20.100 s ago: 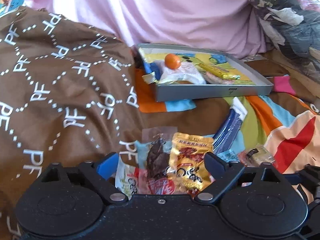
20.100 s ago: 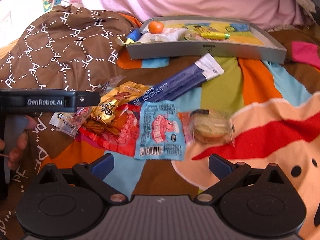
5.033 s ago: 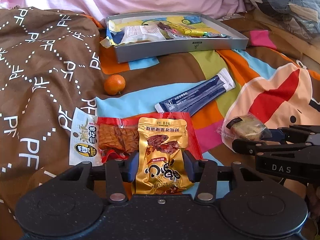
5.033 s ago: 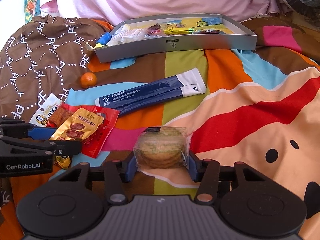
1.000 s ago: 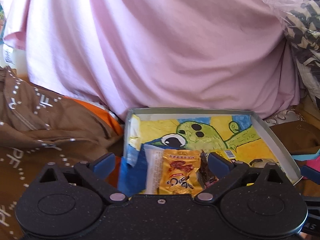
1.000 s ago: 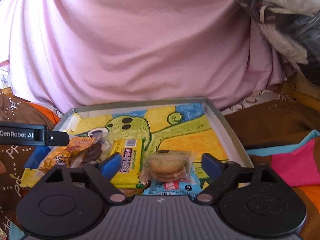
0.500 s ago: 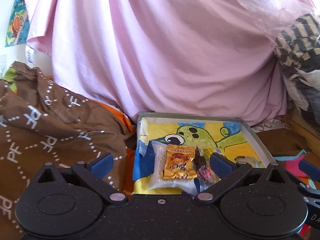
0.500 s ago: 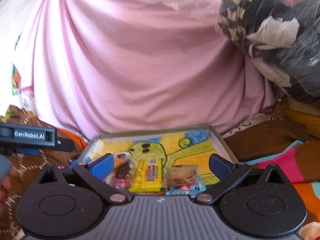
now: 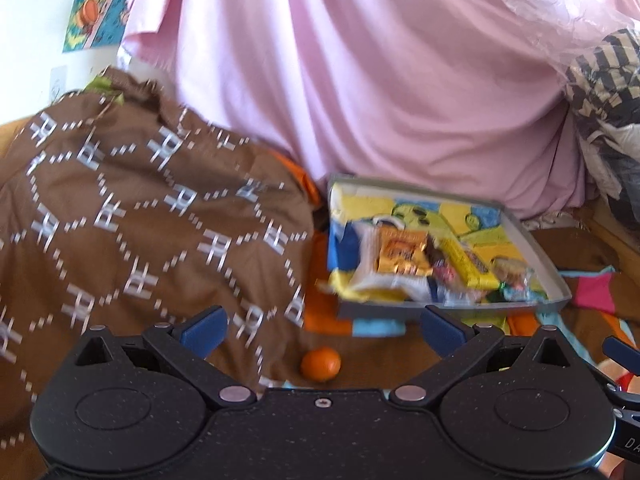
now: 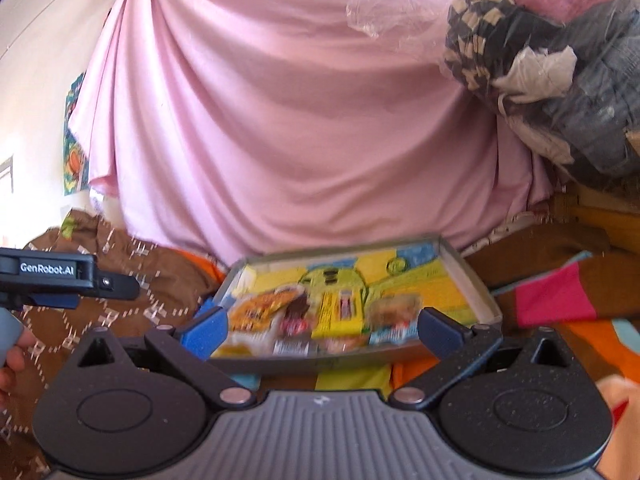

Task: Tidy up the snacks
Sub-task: 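Move both tools back from the tray to the remaining snacks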

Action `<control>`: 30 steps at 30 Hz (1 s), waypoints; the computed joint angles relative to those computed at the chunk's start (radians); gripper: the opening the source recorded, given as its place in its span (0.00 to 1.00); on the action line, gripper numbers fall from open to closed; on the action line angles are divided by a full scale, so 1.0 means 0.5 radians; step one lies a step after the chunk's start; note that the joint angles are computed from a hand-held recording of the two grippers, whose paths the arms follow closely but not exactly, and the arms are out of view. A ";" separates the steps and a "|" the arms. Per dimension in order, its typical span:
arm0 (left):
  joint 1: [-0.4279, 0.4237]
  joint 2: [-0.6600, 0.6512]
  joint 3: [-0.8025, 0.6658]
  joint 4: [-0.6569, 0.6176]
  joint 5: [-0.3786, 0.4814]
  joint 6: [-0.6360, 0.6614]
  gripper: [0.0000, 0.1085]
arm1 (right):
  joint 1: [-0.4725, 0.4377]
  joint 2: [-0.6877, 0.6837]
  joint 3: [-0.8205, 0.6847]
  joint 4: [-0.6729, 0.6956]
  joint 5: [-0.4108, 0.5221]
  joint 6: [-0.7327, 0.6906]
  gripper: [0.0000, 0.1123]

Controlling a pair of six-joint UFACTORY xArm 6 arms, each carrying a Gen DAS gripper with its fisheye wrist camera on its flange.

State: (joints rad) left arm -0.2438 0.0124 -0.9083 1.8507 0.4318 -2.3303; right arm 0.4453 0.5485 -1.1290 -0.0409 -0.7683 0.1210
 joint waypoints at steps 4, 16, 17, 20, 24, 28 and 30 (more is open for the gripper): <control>-0.015 -0.044 0.103 0.000 -0.003 -0.007 0.94 | 0.021 -0.062 0.140 -0.011 -0.018 -0.020 0.92; -0.008 -0.060 0.304 -0.047 -0.084 -0.077 0.94 | 0.111 -0.198 0.410 0.043 0.185 -0.124 0.92; -0.008 -0.054 0.309 -0.038 -0.089 -0.093 0.94 | 0.122 -0.206 0.419 0.058 0.229 -0.142 0.92; -0.015 -0.036 0.316 -0.028 -0.095 -0.088 0.94 | 0.169 -0.228 0.440 0.159 0.373 -0.248 0.92; -0.020 0.001 0.305 -0.006 -0.117 -0.059 0.94 | 0.206 -0.244 0.459 0.221 0.503 -0.331 0.92; -0.020 0.025 0.306 0.058 -0.144 -0.115 0.94 | 0.218 -0.260 0.456 0.236 0.630 -0.356 0.92; -0.015 0.037 0.304 0.088 -0.169 -0.147 0.94 | 0.225 -0.263 0.457 0.252 0.677 -0.367 0.92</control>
State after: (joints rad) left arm -0.2514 0.0309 -0.7563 1.8948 0.3473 -2.4036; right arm 0.5577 0.4171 -0.9005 0.0849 -0.4296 -0.0625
